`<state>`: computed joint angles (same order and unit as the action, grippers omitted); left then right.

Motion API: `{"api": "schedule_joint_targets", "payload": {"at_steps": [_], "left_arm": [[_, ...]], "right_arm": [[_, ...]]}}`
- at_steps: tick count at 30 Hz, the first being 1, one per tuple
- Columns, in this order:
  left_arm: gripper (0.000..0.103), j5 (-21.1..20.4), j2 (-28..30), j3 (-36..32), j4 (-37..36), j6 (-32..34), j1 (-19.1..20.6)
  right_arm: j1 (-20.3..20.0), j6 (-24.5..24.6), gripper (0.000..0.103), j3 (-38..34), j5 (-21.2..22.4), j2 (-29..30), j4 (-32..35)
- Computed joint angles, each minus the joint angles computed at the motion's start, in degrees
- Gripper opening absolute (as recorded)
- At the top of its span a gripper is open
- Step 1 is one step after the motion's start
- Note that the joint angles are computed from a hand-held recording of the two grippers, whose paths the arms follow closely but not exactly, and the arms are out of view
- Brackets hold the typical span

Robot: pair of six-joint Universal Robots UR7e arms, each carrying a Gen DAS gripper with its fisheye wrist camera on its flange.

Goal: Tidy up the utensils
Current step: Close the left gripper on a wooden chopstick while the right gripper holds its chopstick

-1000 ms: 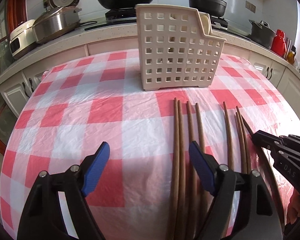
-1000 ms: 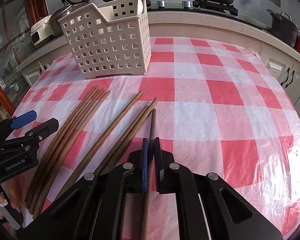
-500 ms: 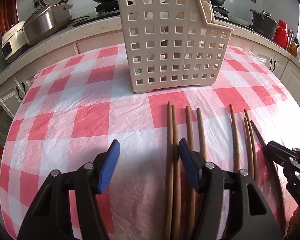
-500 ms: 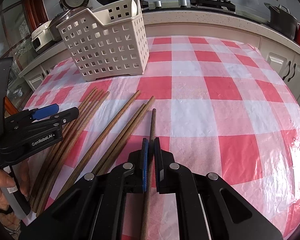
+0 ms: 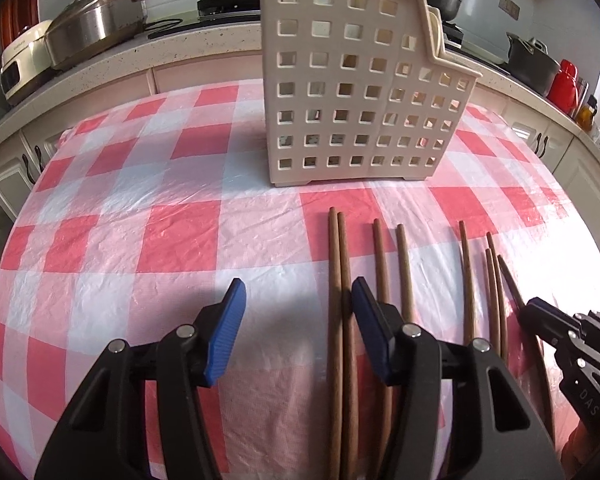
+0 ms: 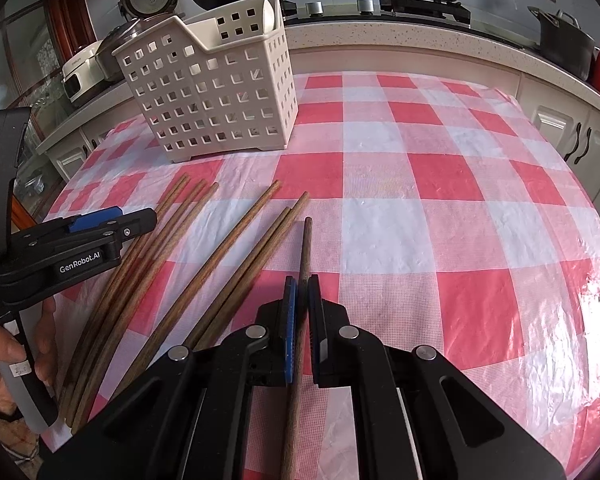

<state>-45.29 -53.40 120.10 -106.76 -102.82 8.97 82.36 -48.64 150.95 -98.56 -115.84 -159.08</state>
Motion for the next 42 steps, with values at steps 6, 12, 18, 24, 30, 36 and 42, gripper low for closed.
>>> {"api": "schedule_joint_targets", "payload": {"at_steps": [6, 12, 18, 24, 30, 36, 42], "left_arm": [[0.053, 0.36, -0.06, -0.24, 1.45, -0.64, -0.09], [0.052, 0.50, -0.25, -0.01, 1.28, -1.65, -0.20], [0.052, 0.39, -0.83, 0.42, 1.92, -2.81, -0.17], [0.052, 0.56, 1.20, -1.54, 4.68, -0.77, 0.66], [0.042, 0.11, 1.17, -2.38, 3.45, 3.66, 1.85], [0.040, -1.11, 0.84, -3.18, 2.04, 7.72, 3.38], [0.006, -0.08, 0.28, -1.95, 1.23, 7.63, 2.91]], "right_arm": [[-0.10, -0.01, 0.006, -0.02, 0.10, -0.06, 0.12], [-0.49, 0.07, 0.006, -0.19, 0.61, -0.29, 0.78], [-0.52, 0.19, 0.006, -0.20, 0.73, -0.33, 0.95], [-0.45, 0.09, 0.006, -0.16, 0.59, -0.27, 0.74], [2.26, -0.70, 0.006, 0.17, -3.02, 1.59, -2.16], [5.80, -0.86, 0.006, -1.08, -7.80, 5.76, -4.48], [6.42, -1.44, 0.006, -2.54, -8.51, 7.45, -3.76]]}}
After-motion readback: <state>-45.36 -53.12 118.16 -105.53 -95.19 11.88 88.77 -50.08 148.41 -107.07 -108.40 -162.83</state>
